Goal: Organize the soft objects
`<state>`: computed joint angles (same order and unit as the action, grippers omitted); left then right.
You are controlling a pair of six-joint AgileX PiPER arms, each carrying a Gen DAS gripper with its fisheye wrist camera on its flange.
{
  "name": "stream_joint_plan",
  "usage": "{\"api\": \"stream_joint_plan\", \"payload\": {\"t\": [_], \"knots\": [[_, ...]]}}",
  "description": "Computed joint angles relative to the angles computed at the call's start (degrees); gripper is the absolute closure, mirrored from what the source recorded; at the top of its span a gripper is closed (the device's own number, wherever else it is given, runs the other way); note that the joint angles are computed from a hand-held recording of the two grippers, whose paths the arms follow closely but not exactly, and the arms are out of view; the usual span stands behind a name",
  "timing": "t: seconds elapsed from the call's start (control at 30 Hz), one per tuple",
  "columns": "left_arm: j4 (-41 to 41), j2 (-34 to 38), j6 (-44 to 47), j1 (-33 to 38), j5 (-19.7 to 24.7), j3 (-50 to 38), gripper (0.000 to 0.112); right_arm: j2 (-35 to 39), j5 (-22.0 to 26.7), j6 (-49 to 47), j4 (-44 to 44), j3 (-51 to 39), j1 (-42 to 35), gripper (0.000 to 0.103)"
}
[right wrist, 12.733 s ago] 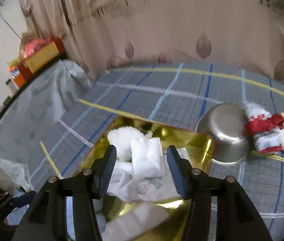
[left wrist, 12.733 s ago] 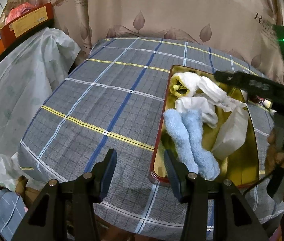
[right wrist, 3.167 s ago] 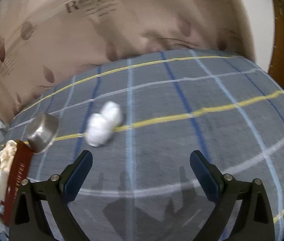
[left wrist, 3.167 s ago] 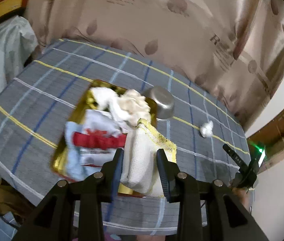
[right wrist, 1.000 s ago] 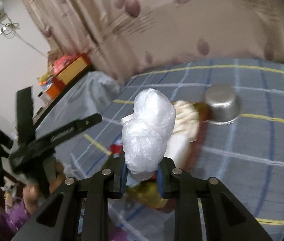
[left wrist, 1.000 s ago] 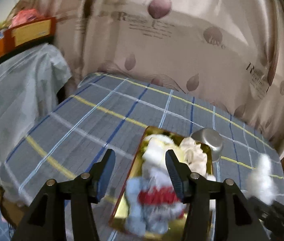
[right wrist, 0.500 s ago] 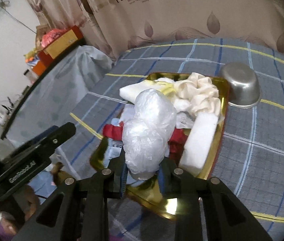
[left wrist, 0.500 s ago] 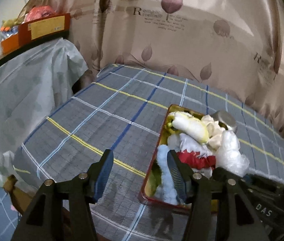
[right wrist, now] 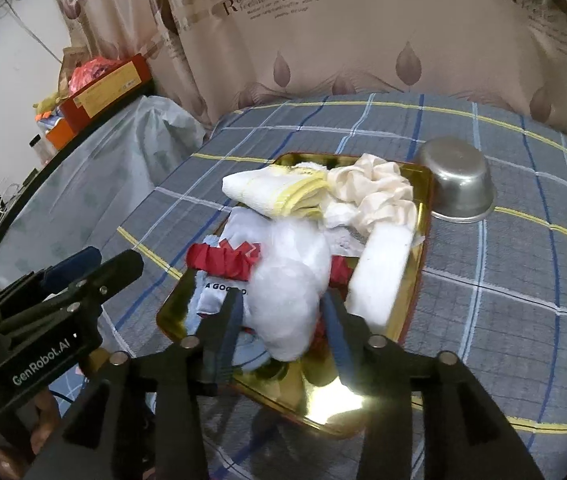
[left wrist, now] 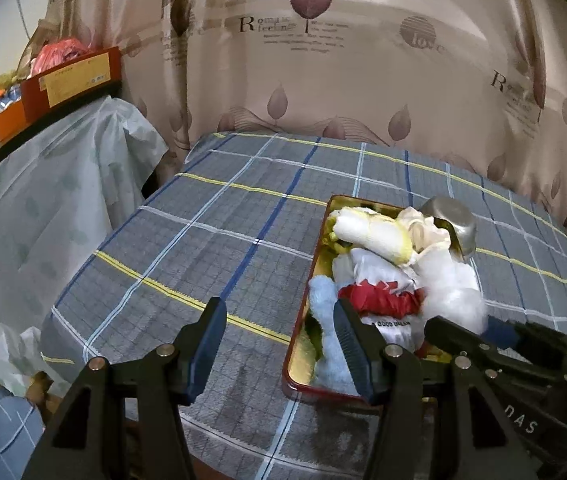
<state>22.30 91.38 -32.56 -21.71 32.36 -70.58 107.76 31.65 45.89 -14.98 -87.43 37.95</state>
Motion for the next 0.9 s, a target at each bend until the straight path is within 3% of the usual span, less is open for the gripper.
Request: {"api": "stream_joint_plan", "payload": {"t": [0.3,0.47,0.57,0.7,0.83,0.9], "knots": [[2.49,-0.31,-1.85,-1.62,1.14,0.22,0.055,-4.22,-2.13,9.75,-8.73,4.38,1.53,0.052],[3.83,-0.53,-2.85,-2.14,0.86,0.78,0.055,-7.83,-0.87,25.14,-25.27,8.19,5.20,0.050],[4.39,-1.54,-3.32,-2.39,-1.22,2.44,0.055,-9.12,4.16,37.75,-40.76,10.42,9.65,0.041],[9.42,-3.07,-7.67,-3.45,-4.24,5.32,0.055,-10.34,15.13,55.19,-59.95,14.39,17.25,0.014],[15.05,-5.26,-12.46,-3.60,-9.69,9.21,0.055,-9.65,24.35,59.75,-65.46,14.42,22.06,0.005],[13.00,-5.76,-10.47,-3.01,-11.66,10.09,0.055,-8.94,28.34,58.53,-65.12,13.09,23.50,0.005]]}}
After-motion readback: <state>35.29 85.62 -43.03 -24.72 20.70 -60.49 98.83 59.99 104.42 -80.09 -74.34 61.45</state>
